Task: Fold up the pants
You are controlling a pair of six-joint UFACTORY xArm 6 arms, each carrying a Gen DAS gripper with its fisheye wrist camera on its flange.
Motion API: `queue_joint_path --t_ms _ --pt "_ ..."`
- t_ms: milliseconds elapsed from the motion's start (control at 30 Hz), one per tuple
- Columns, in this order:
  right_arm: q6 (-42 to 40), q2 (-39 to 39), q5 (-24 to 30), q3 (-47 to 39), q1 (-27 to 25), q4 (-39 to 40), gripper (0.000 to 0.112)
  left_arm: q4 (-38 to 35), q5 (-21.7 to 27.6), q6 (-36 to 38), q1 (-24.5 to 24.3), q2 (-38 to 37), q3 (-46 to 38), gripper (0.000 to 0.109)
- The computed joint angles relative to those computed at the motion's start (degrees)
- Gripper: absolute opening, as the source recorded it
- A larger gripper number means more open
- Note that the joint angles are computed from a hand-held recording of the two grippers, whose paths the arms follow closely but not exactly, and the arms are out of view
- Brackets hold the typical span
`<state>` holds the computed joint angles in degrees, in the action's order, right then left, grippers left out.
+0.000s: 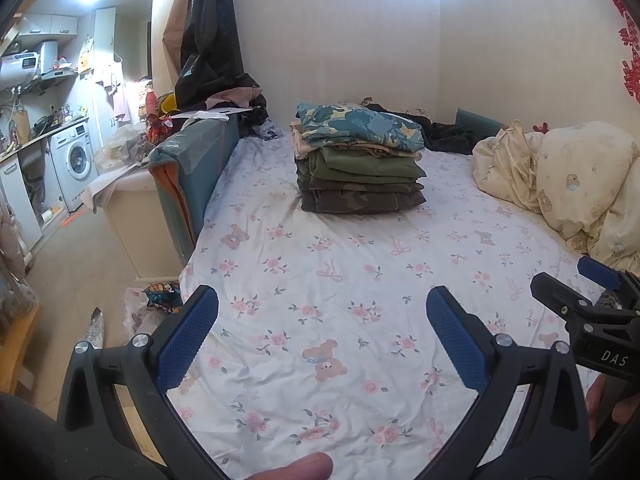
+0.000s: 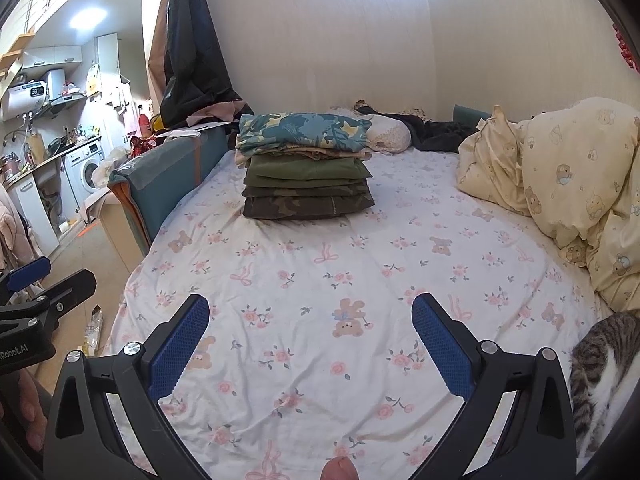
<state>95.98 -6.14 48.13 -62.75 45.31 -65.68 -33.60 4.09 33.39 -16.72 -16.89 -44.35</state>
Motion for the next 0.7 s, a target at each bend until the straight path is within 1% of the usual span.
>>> queue_joint_path --t_ms 267,367,467,633,700 --pt "-0.3 0.0 -0.2 -0.1 -0.1 0.0 0.103 1.5 -0.2 -1.0 0.2 0.3 0.0 0.103" --pt "-0.6 0.0 -0.6 -0.1 -0.4 0.0 0.103 0.5 0.0 -0.1 0.2 0.5 -0.2 0.103" --pt "-0.7 0.0 -0.8 -0.1 -0.5 0.2 0.103 1.9 0.0 -0.9 0.4 0.5 -0.1 0.103" --pt "-0.3 -0.4 -1.3 0.2 -0.7 0.2 0.103 -1.3 -0.3 2.5 0.0 0.6 -0.2 0.103" --pt "-0.3 -0.4 -1.6 0.1 -0.9 0.3 0.103 -1.5 0.1 2.0 0.2 1.0 -0.5 0.103"
